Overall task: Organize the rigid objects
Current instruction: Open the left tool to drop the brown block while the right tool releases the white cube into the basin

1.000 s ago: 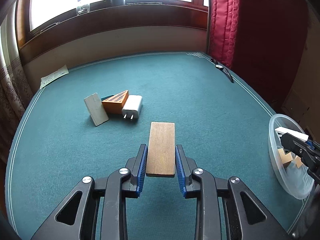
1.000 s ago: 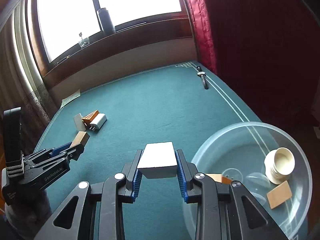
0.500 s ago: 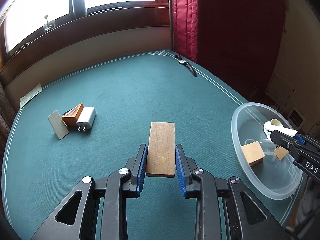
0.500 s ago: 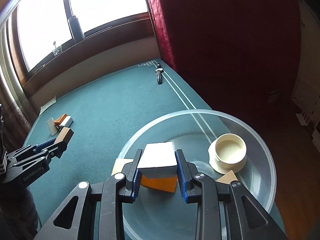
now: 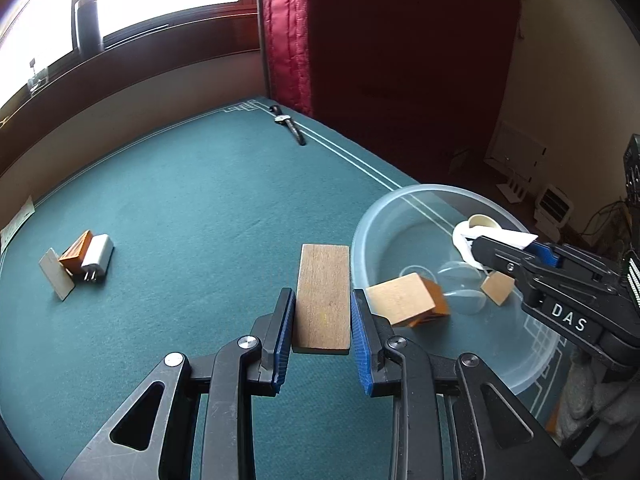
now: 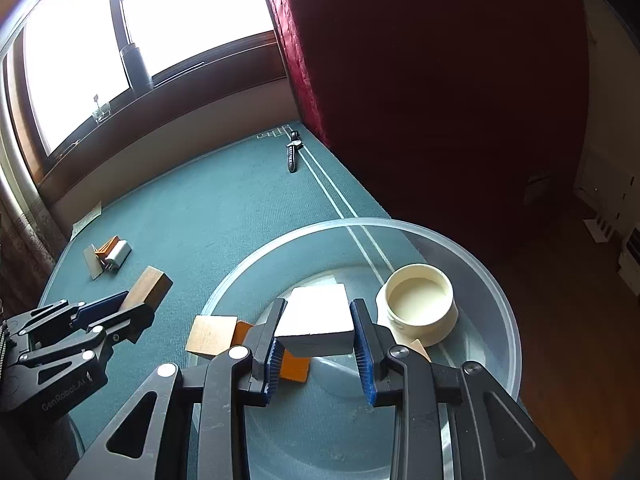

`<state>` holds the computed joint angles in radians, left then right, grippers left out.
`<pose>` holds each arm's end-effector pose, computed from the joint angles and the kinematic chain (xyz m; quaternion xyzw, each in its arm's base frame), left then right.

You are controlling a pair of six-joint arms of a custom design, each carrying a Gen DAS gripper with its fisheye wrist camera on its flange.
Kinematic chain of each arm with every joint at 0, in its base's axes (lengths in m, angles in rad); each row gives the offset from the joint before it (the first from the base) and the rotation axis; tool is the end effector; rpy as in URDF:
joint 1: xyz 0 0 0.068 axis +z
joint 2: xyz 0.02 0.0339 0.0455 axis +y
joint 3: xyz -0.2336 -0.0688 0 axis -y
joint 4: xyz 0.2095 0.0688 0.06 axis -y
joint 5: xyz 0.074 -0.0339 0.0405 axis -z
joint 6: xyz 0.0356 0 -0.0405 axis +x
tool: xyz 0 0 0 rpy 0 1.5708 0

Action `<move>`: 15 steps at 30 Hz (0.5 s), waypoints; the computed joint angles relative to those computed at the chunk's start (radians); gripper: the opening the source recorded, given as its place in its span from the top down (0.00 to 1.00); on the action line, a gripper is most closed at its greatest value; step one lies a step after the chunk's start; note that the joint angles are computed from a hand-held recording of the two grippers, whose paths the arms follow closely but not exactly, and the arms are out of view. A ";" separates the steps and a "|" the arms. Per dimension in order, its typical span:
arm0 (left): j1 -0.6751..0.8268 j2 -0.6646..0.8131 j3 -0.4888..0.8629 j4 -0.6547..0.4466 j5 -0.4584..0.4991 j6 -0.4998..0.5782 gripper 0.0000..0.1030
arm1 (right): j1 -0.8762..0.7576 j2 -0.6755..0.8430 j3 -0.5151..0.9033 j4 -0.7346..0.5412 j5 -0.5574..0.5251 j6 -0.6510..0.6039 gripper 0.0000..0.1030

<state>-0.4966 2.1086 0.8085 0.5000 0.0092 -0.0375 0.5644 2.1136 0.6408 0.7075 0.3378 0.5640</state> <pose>0.2898 -0.1574 0.0497 0.2125 0.9020 -0.1033 0.3614 0.2585 0.1497 0.0364 0.0657 0.9069 0.0759 0.4092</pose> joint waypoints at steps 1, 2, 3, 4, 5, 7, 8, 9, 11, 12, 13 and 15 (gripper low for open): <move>-0.012 -0.002 0.000 -0.003 0.003 0.001 0.73 | -0.003 -0.001 -0.004 0.005 0.000 -0.001 0.68; -0.023 -0.004 0.000 -0.004 0.006 0.001 0.73 | -0.004 -0.004 -0.008 0.007 0.003 0.000 0.68; -0.034 -0.005 0.002 -0.006 0.009 0.002 0.73 | -0.006 -0.007 -0.012 0.010 0.004 0.000 0.68; -0.044 -0.008 0.001 -0.005 0.014 0.002 0.73 | -0.008 -0.009 -0.018 0.014 0.006 0.000 0.68; -0.053 -0.009 0.004 -0.006 0.019 0.002 0.73 | -0.011 -0.012 -0.022 0.017 0.008 0.000 0.68; -0.071 -0.013 0.008 -0.008 0.026 0.002 0.73 | -0.016 -0.016 -0.030 0.024 0.012 0.001 0.68; -0.079 -0.015 0.010 -0.008 0.032 0.000 0.73 | -0.018 -0.018 -0.033 0.026 0.013 0.002 0.68; -0.085 -0.015 0.012 -0.008 0.039 -0.002 0.73 | -0.022 -0.020 -0.037 0.029 0.012 0.002 0.68; -0.092 -0.018 0.015 -0.008 0.060 -0.003 0.73 | -0.027 -0.026 -0.044 0.033 0.015 0.000 0.68; -0.093 -0.016 0.019 -0.010 0.078 -0.004 0.73 | -0.029 -0.028 -0.047 0.035 0.016 0.000 0.68; -0.093 -0.012 0.024 -0.013 0.094 -0.007 0.73 | -0.032 -0.030 -0.050 0.038 0.015 -0.001 0.68; -0.087 0.001 0.037 -0.019 0.123 -0.016 0.72 | -0.035 -0.032 -0.049 0.034 0.014 0.000 0.68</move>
<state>-0.5838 2.1097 0.8451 0.4809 0.1325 -0.0533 0.5292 2.0819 0.5922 0.7420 0.3519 0.5641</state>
